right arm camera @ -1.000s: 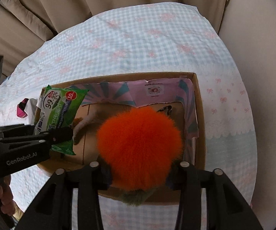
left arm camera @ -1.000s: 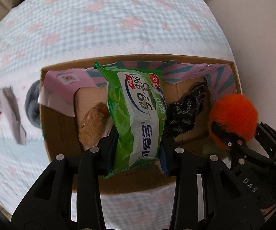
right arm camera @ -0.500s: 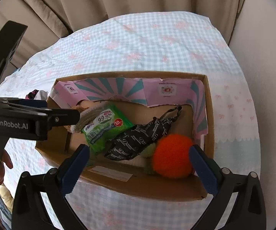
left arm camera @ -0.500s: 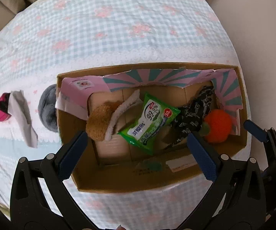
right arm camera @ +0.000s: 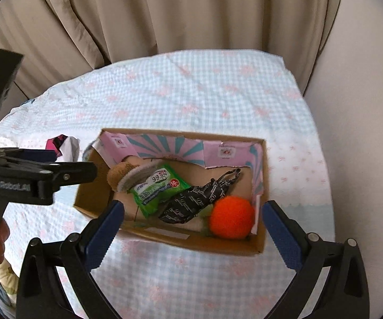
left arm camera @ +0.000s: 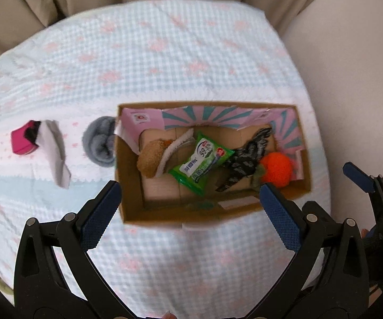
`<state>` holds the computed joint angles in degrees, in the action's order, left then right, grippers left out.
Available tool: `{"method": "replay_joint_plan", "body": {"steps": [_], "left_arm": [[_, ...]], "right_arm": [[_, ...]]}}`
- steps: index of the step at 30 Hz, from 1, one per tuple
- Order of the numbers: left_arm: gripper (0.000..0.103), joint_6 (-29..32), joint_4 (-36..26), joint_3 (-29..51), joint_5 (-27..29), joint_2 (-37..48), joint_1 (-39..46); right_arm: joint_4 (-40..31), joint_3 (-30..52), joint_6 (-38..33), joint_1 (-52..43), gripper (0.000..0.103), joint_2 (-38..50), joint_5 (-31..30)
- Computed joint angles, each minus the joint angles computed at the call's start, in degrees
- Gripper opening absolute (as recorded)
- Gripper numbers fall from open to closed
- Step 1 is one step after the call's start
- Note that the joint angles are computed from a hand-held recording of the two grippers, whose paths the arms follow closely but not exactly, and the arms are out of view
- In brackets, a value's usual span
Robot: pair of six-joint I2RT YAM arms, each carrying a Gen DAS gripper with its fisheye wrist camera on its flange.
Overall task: Organize soft objects
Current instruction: 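Withdraw both tools from the box toward the pink pouch and grey sock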
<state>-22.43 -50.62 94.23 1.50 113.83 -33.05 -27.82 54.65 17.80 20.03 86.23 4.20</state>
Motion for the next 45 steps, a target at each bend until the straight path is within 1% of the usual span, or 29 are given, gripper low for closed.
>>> {"method": "replay_joint_plan", "body": {"steps": [6, 9, 13, 15, 18, 19, 23, 27, 29, 31, 34, 36, 39, 41, 42, 43, 44, 45], "left_arm": [[0.103, -1.82, -0.80, -6.90, -4.92, -14.07, -2.60], [0.103, -3.84, -1.68, -10.46, -8.13, -22.10, -4.03], [0.103, -5.60, -3.72, -13.79, -11.10, -30.39, -5.51], [0.103, -6.51, -5.48, -15.21, -13.19, -34.74, -6.53], [0.103, -7.34, -7.67, -16.39, -16.13, -39.22, -7.93], [0.103, -7.70, -8.90, -16.61, -18.07, -41.08, -8.66], [0.103, -7.99, -10.31, -17.69, -22.10, -45.98, -10.03], [0.103, -6.83, -10.56, -19.33, -24.43, -50.51, -9.64], [0.103, -4.98, -9.81, -20.99, -24.23, -53.94, -8.16], [0.103, -2.70, -9.33, -21.98, -22.61, -56.23, -5.41], [0.103, 4.01, -8.05, -23.92, -16.24, -60.01, 3.28], [0.103, 10.67, -6.59, -25.60, -7.90, -62.46, 13.77], [0.103, 20.54, -6.30, -25.96, 5.16, -62.89, 28.96], [0.103, 29.52, -6.53, -25.43, 14.50, -60.87, 40.24], [0.103, 33.37, -6.89, -24.85, 18.02, -59.26, 44.60], [0.103, 38.48, -7.82, -23.61, 22.49, -56.72, 50.19], [0.103, 42.34, -8.17, -22.71, 25.77, -54.40, 54.07], [0.103, 45.19, -8.68, -21.73, 27.90, -52.61, 56.75]], "right_arm": [[-7.59, 2.22, 2.55, 5.13, 0.103, -9.81, 4.61], [-12.10, 4.33, 4.96, 9.36, 0.103, -14.04, 9.07], [-18.16, 7.74, 9.60, 15.44, 0.103, -18.19, 14.09], [-20.56, 9.45, 12.00, 18.42, 0.103, -19.13, 16.55], [-25.78, 13.34, 17.22, 24.28, 0.103, -19.41, 22.21], [-27.35, 14.63, 18.94, 26.46, 0.103, -19.44, 24.19], [-30.45, 17.02, 22.94, 31.37, 0.103, -19.30, 27.97], [-32.89, 18.95, 27.31, 35.59, 0.103, -18.95, 31.16], [-34.78, 20.83, 29.58, 38.16, 0.103, -17.67, 33.34], [-36.08, 22.64, 31.05, 40.31, 0.103, -16.02, 35.33], [-36.13, 25.74, 33.37, 43.02, 0.103, -11.94, 37.37], [-36.13, 27.90, 35.01, 44.26, 0.103, -8.81, 38.11], [-35.37, 32.81, 36.91, 46.06, 0.103, -2.29, 39.19], [-34.95, 36.22, 38.19, 47.05, 0.103, 1.80, 39.97], [-34.61, 38.45, 38.94, 47.40, 0.103, 4.46, 40.27], [-34.71, 41.57, 40.15, 47.68, 0.103, 7.86, 40.45], [-34.80, 43.81, 41.14, 47.81, 0.103, 10.28, 40.53], [-34.45, 46.02, 42.04, 47.95, 0.103, 12.83, 40.62]]}}
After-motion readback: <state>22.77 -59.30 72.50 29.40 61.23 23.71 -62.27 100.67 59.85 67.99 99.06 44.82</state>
